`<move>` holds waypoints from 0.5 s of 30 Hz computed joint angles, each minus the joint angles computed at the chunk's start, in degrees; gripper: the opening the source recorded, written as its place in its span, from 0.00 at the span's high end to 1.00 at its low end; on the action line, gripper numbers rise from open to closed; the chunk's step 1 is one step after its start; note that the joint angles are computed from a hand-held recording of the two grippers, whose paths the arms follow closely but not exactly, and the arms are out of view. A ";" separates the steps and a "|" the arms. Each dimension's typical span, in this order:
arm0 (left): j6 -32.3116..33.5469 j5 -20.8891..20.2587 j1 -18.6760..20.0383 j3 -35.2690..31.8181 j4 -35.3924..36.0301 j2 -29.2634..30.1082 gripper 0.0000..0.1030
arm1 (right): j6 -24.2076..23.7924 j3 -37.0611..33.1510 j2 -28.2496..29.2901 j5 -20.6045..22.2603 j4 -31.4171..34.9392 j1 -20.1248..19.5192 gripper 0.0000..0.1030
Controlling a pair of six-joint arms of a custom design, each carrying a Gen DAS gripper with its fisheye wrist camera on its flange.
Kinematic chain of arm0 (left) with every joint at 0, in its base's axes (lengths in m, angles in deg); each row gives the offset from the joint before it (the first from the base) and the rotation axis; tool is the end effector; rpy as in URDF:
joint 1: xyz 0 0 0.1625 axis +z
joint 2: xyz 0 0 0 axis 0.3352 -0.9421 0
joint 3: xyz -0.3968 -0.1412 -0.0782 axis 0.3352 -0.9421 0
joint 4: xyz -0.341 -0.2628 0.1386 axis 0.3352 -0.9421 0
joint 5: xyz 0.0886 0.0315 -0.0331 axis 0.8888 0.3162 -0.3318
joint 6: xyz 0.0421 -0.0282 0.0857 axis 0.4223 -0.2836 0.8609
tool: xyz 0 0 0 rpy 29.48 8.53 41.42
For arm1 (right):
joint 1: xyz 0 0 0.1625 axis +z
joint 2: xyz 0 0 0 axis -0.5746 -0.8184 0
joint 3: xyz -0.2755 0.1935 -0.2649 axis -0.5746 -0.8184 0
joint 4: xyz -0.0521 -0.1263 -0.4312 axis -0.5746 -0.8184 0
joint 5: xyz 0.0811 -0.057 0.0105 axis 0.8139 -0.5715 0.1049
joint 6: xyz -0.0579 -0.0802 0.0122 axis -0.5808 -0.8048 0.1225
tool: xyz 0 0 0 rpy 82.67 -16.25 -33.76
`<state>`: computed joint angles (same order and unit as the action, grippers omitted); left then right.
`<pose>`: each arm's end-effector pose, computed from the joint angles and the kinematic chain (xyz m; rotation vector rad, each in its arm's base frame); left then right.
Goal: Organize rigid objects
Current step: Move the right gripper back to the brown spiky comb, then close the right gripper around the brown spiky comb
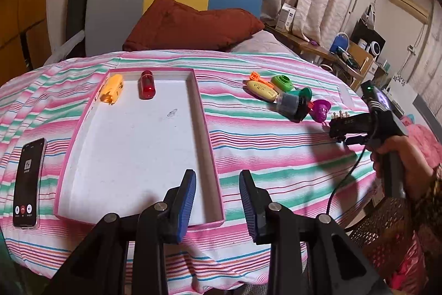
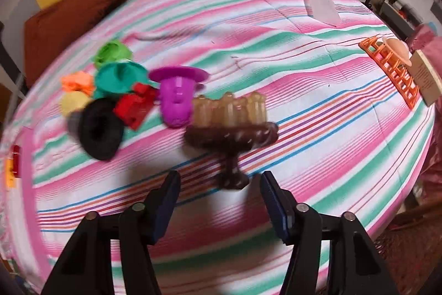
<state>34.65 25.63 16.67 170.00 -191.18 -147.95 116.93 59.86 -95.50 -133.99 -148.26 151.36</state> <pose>-0.0570 -0.3013 0.3782 0.3875 2.4176 -0.9029 0.2961 -0.4735 0.0888 -0.1999 -2.3005 0.5444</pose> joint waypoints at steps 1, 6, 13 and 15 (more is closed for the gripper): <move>-0.14 0.10 -0.10 0.03 0.15 -0.09 0.69 | -0.45 0.02 0.07 -0.90 -0.59 0.05 0.61; -0.38 -0.09 0.57 -0.09 -0.57 0.37 0.69 | -1.91 0.41 -1.25 1.28 -1.44 0.50 0.76; -0.09 -0.38 0.74 -0.02 -0.73 0.58 0.69 | -5.71 -0.15 -2.53 0.21 -6.41 2.10 0.76; -0.06 -0.54 0.78 -0.04 -0.90 0.87 0.69 | -7.01 -0.81 -2.34 -0.04 -8.23 1.74 0.76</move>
